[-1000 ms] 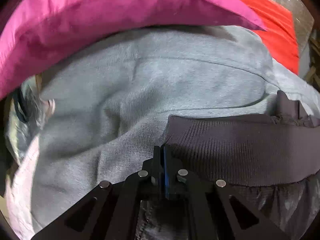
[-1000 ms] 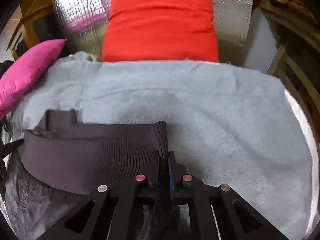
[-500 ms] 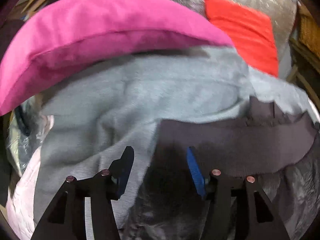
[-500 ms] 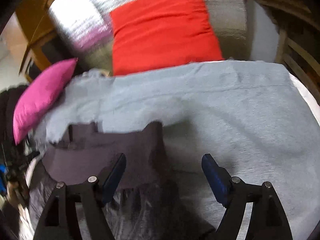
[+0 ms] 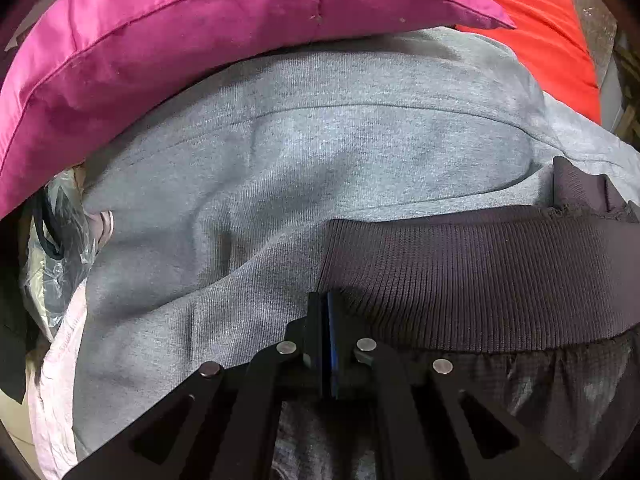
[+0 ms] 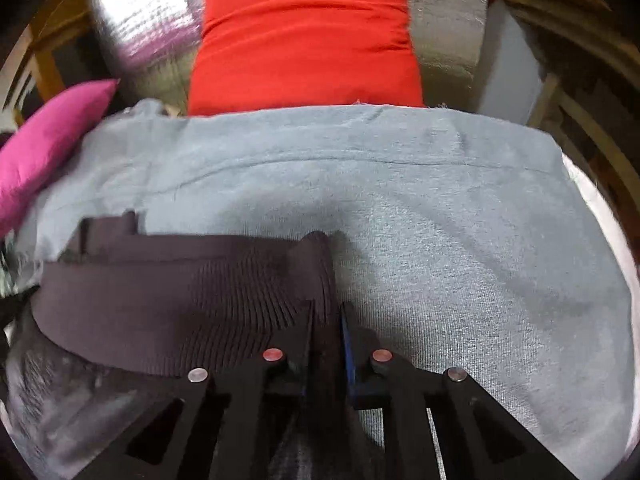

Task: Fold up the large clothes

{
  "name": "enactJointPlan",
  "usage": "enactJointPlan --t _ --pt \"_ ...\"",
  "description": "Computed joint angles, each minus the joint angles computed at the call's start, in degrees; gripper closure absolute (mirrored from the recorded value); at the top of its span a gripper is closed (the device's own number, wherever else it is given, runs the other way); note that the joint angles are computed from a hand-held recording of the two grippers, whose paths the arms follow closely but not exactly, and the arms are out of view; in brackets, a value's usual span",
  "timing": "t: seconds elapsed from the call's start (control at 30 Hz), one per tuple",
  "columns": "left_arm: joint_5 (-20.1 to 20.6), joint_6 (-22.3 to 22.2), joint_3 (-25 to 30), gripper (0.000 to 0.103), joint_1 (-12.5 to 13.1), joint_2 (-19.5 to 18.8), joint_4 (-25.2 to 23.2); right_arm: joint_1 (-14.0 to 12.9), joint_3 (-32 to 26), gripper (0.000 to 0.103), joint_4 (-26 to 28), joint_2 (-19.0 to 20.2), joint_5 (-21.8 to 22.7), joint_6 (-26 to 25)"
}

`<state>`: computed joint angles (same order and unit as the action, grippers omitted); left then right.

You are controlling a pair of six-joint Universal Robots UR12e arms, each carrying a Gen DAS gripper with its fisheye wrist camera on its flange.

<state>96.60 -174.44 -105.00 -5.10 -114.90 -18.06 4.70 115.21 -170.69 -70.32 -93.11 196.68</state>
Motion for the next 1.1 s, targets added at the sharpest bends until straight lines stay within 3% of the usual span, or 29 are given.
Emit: enactJointPlan --t 0.07,0.17,0.2,0.23,0.27,0.33,0.5,0.6,0.77,0.83,0.97,1.0,1.07,1.1 --pt "1.5 0.4 0.0 0.097 -0.5 0.0 0.7 -0.2 0.1 0.089 0.3 0.0 0.3 0.2" --pt "0.4 1.0 -0.9 0.094 -0.6 1.0 1.8 -0.7 0.2 0.074 0.2 -0.3 2.2 1.0" --pt "-0.3 0.6 -1.3 0.09 -0.5 1.7 2.2 -0.8 0.5 0.053 0.3 -0.7 3.0 1.3" --pt "-0.5 0.0 -1.8 0.075 -0.5 2.4 2.8 -0.9 0.8 0.027 0.3 -1.3 3.7 2.1" --pt "-0.9 -1.0 -2.8 0.058 -0.2 3.6 4.0 -0.9 1.5 0.024 -0.7 -2.0 3.7 2.8" --pt "-1.9 -1.3 -4.6 0.045 0.4 5.5 6.2 -1.0 2.9 0.024 -2.6 -3.4 3.4 3.2" --pt "-7.0 -0.9 -12.3 0.039 3.6 12.8 10.7 -1.8 8.3 0.024 -6.3 -8.8 5.5 4.6" --pt "-11.7 -1.1 -17.5 0.037 7.1 16.6 11.3 -3.0 12.6 0.024 -7.9 -11.9 9.5 5.5" --pt "-13.6 -0.9 -20.6 0.037 8.4 17.9 9.1 -2.7 16.6 0.029 -7.2 -13.8 10.1 5.0" --pt "-14.6 -1.4 -21.4 0.037 8.4 18.1 9.5 -2.6 16.7 0.038 -7.7 -13.9 10.0 4.9" --pt "-16.3 -3.2 -21.9 0.037 8.5 17.9 10.2 -1.9 15.0 0.038 -5.0 -13.0 10.0 3.1" --pt "-16.5 -3.3 -22.1 0.037 8.4 17.8 10.8 -1.7 14.9 0.041 -4.7 -12.8 9.9 2.5" --pt "-15.7 -2.8 -22.0 0.038 8.0 17.5 10.3 -1.0 14.8 0.072 -4.0 -12.5 9.2 0.3" --pt "-15.3 -2.3 -21.7 0.043 7.8 17.3 9.5 -0.5 14.4 0.079 -2.3 -12.3 8.0 -0.1"
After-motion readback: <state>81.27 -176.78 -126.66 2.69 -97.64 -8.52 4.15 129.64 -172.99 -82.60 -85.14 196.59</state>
